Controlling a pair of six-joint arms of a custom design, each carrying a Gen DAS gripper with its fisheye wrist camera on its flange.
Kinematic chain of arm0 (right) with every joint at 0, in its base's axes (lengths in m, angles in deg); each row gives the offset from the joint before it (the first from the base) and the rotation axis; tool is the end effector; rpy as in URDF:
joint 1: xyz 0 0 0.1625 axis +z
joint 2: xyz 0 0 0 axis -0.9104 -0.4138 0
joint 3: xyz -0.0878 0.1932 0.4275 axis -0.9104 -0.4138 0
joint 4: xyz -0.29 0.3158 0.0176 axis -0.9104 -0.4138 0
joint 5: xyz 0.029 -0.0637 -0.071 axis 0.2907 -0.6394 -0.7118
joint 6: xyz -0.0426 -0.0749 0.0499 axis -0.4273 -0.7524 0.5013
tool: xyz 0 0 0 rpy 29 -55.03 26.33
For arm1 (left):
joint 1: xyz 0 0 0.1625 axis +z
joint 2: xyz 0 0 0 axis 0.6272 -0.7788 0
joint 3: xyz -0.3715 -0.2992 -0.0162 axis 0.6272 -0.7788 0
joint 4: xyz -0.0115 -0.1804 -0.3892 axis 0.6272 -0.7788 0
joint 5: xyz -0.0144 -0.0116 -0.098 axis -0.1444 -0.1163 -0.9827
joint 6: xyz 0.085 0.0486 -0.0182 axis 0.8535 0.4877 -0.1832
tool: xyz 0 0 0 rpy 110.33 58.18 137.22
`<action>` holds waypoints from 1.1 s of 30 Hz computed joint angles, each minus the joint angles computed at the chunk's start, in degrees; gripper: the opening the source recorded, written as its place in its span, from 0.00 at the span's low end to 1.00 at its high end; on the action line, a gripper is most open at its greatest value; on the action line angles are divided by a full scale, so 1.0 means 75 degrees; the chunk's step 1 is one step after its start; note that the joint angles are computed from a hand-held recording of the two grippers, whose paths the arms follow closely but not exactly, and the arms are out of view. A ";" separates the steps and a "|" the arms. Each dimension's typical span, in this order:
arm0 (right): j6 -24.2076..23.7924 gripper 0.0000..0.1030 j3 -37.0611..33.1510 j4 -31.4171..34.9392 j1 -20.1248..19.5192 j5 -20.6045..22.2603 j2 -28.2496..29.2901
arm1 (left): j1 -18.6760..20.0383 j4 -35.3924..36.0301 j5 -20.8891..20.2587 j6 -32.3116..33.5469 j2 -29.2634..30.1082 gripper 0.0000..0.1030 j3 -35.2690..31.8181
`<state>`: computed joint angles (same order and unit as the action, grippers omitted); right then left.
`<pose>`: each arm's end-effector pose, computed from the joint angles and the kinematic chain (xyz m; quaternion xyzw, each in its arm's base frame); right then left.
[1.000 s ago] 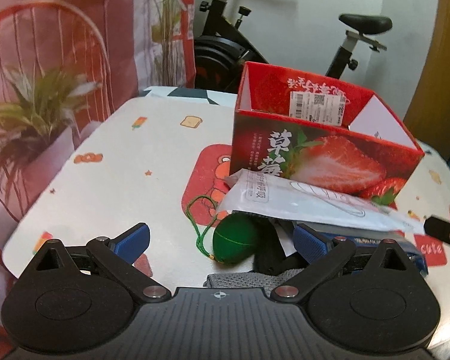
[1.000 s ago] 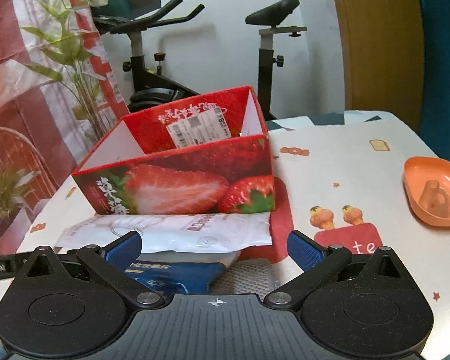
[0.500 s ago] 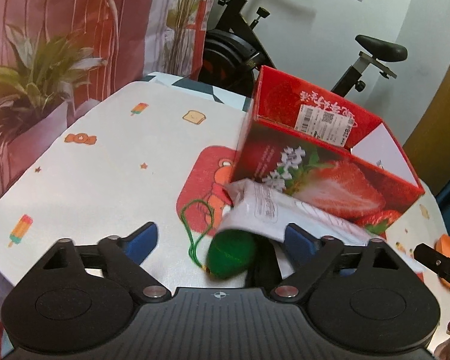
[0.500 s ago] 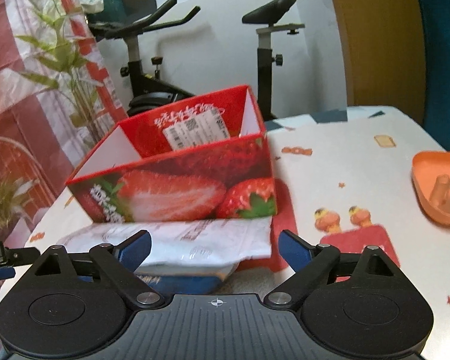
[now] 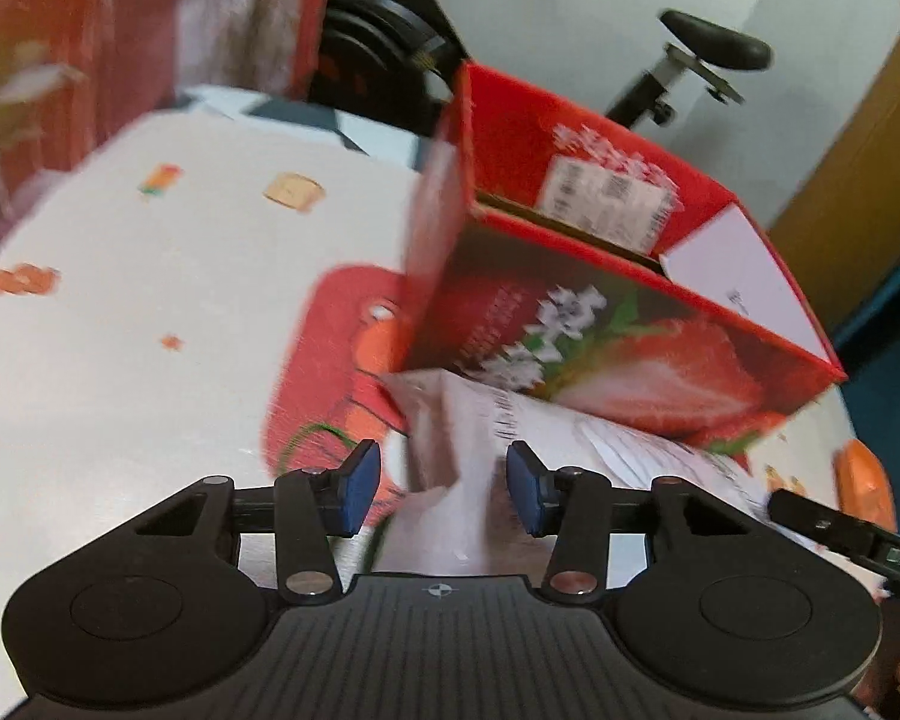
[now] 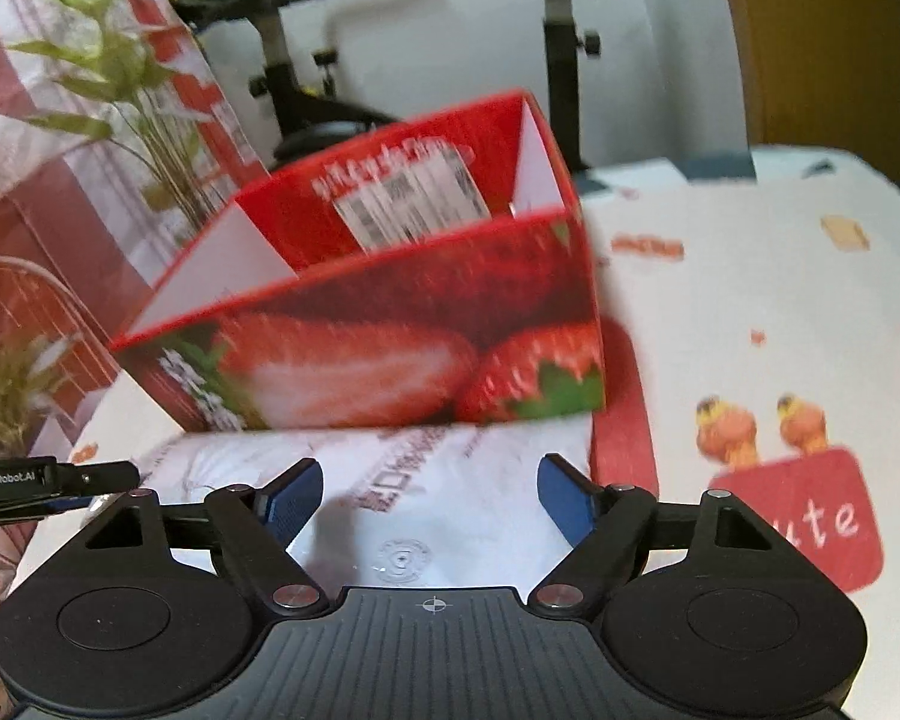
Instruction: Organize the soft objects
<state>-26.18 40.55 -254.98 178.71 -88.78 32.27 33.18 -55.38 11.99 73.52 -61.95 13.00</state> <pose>0.3200 -0.5861 0.0520 -0.0573 -0.8592 0.4571 0.2226 -0.0683 -0.7579 0.3702 0.2379 0.9309 -0.2169 0.1726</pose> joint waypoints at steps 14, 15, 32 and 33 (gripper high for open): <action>0.0319 0.76 0.0044 0.0846 -0.0293 0.0349 -0.0214 | 0.0183 0.1325 -0.0827 0.1231 0.0341 0.37 -0.0714; 0.0339 0.76 0.0034 0.0906 -0.0309 0.0353 -0.0222 | 0.0179 0.1341 -0.0810 0.1328 0.0348 0.37 -0.0720; 0.0155 0.65 -0.0249 0.1737 -0.0349 0.0266 -0.0209 | 0.0188 0.1736 -0.0679 0.0814 0.0647 0.42 -0.1069; 0.0057 0.60 -0.0283 0.1725 -0.0283 0.0097 -0.0183 | 0.0155 0.1725 -0.0605 0.0812 0.0630 0.42 -0.1043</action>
